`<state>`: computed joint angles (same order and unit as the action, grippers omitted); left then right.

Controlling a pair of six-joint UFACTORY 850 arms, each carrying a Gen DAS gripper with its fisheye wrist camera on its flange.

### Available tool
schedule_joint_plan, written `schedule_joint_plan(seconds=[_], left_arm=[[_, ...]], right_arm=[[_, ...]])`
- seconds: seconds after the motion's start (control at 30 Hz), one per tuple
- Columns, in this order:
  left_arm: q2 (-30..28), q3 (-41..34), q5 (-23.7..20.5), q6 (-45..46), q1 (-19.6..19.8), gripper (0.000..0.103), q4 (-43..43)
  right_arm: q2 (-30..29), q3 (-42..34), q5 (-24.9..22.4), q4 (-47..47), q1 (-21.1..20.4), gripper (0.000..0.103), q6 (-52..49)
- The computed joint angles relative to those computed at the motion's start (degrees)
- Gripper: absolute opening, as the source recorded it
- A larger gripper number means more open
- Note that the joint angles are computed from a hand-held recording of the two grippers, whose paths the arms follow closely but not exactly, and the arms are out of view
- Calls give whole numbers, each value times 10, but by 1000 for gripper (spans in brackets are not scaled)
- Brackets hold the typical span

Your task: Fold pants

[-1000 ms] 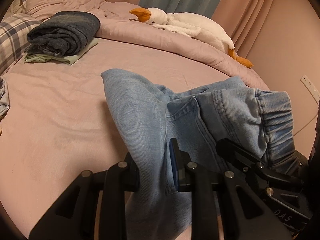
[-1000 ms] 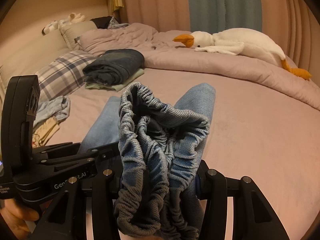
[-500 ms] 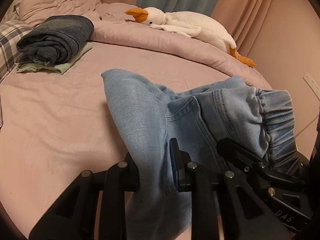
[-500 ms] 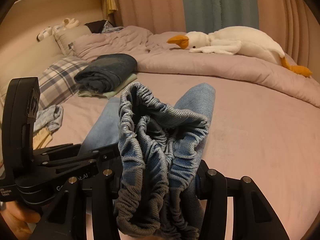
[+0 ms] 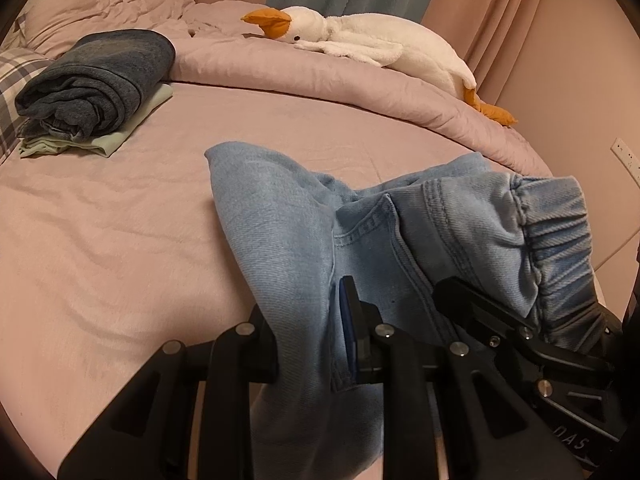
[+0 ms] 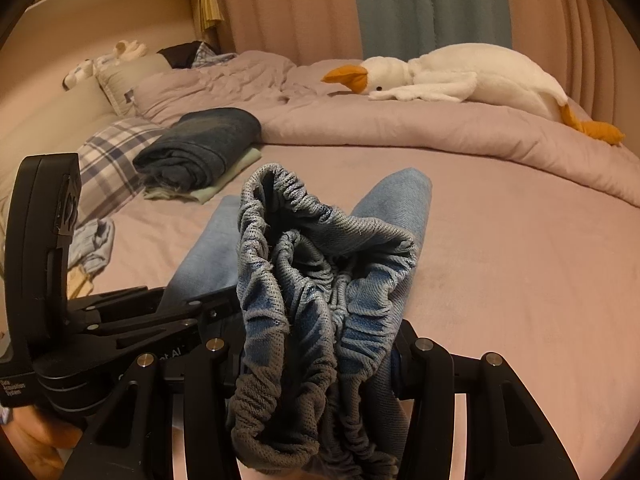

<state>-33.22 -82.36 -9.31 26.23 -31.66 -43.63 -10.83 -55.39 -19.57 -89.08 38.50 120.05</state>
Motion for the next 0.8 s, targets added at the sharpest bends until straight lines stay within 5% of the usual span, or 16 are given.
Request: schedule_joint_plan(seconds=[0.4,0.8], left_arm=[[-25,-26,-21,-106,3,27,109],[-41,-39,-41,-216,9,37,225]], right_arm=[[-13,-7,26,26,-14,51,-12],[-8,21,118,46,-66,53,53]])
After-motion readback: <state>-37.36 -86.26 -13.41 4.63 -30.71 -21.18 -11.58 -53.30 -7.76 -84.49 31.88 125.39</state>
